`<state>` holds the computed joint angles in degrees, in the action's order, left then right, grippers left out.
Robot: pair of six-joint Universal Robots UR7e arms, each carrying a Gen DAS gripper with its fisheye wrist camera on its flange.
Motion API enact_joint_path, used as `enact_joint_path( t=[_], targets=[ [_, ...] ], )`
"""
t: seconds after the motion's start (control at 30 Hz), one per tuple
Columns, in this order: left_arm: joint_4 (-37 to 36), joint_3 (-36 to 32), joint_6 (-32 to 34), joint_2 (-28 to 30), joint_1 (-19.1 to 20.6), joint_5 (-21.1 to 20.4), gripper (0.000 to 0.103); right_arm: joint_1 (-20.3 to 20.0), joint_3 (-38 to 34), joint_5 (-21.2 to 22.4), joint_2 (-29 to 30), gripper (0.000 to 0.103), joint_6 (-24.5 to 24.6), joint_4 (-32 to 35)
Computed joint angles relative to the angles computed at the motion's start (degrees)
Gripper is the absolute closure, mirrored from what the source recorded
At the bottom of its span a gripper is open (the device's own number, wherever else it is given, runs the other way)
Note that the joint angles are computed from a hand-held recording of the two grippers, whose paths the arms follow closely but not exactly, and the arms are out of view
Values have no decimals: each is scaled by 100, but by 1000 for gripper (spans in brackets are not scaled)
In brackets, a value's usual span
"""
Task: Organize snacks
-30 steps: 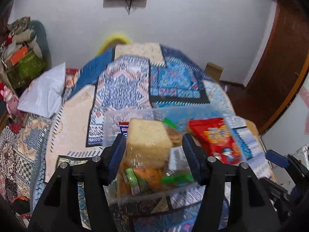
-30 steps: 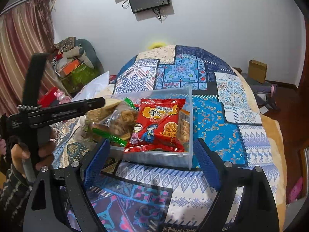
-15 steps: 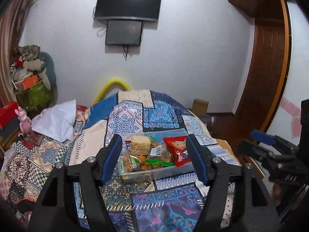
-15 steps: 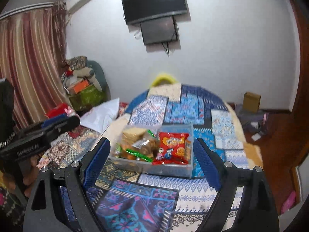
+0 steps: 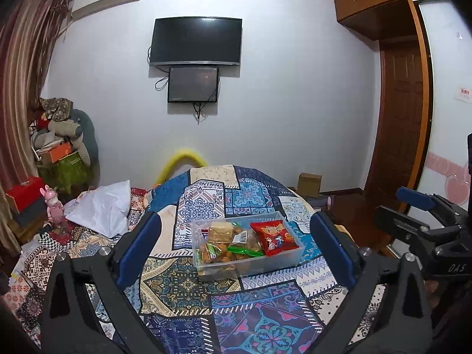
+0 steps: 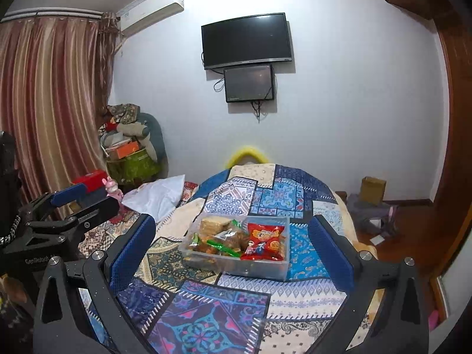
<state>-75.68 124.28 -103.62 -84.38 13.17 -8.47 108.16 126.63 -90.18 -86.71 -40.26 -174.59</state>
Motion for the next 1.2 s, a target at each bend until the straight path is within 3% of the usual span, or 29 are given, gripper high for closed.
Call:
enact_joint_path(
  t=[0.07, 0.27, 0.47, 1.2],
  targets=[
    [-319, 85, 231, -25, -32, -51, 1, -4, 34, -9, -13, 0, -28, -18],
    [195, -9, -225, 33, -84, -88, 1, -36, 92, -22, -70, 0, 20, 38],
    [230, -2, -264, 63, -100, -131, 1, -76, 141, -14, -109, 0, 54, 46],
    [-626, 174, 376, 98, -14, -186, 1, -110, 166, -108, -155, 0, 186, 79]
  ],
)
